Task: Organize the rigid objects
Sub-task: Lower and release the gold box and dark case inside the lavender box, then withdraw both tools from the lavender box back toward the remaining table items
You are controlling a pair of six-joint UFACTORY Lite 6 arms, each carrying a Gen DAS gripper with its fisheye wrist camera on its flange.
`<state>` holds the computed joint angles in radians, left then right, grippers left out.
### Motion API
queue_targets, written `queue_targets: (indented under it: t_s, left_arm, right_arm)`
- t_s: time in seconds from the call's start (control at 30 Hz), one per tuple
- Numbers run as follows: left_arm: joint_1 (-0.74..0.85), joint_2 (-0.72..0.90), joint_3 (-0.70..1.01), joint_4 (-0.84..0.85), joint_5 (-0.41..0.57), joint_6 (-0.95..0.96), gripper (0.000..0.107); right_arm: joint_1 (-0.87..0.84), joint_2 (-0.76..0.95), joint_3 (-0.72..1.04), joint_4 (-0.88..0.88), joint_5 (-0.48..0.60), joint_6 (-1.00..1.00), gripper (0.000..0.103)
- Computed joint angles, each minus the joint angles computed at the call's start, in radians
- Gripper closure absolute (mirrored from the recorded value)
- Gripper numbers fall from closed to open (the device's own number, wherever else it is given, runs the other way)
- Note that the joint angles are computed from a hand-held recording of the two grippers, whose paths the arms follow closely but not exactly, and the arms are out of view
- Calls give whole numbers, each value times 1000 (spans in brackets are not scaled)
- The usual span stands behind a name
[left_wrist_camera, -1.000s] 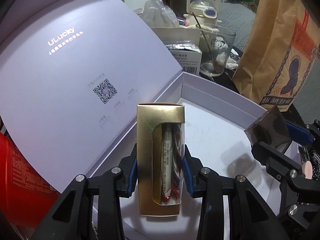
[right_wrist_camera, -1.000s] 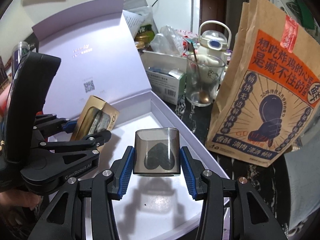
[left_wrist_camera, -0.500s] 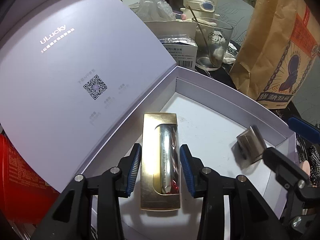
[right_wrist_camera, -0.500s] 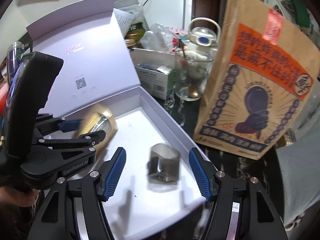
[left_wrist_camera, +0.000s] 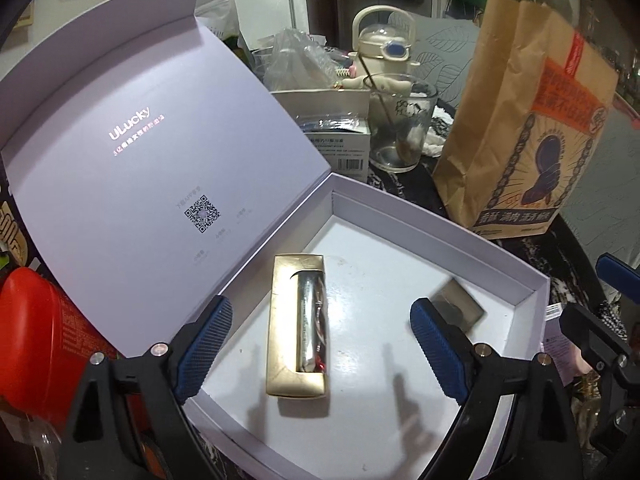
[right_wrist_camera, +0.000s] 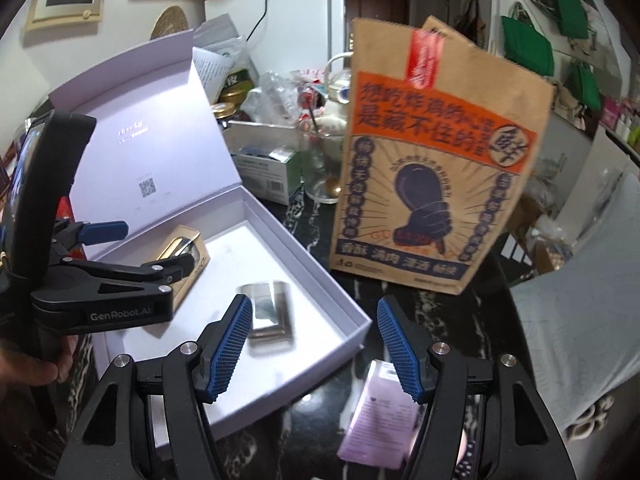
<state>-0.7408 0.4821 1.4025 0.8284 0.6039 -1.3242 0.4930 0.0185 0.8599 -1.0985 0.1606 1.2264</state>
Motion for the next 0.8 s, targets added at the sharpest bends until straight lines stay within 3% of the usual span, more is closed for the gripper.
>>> queue_targets:
  t_s: [0.4,0.8]
  left_arm:
    - [-121,-129,-6,3,75,-7,15]
    - [-286,-217,20,13,168,-17,15]
  right_arm:
    - [13,-313,-131,247,130,-239,37]
    - [67,-654,-238,369,325,-363,31]
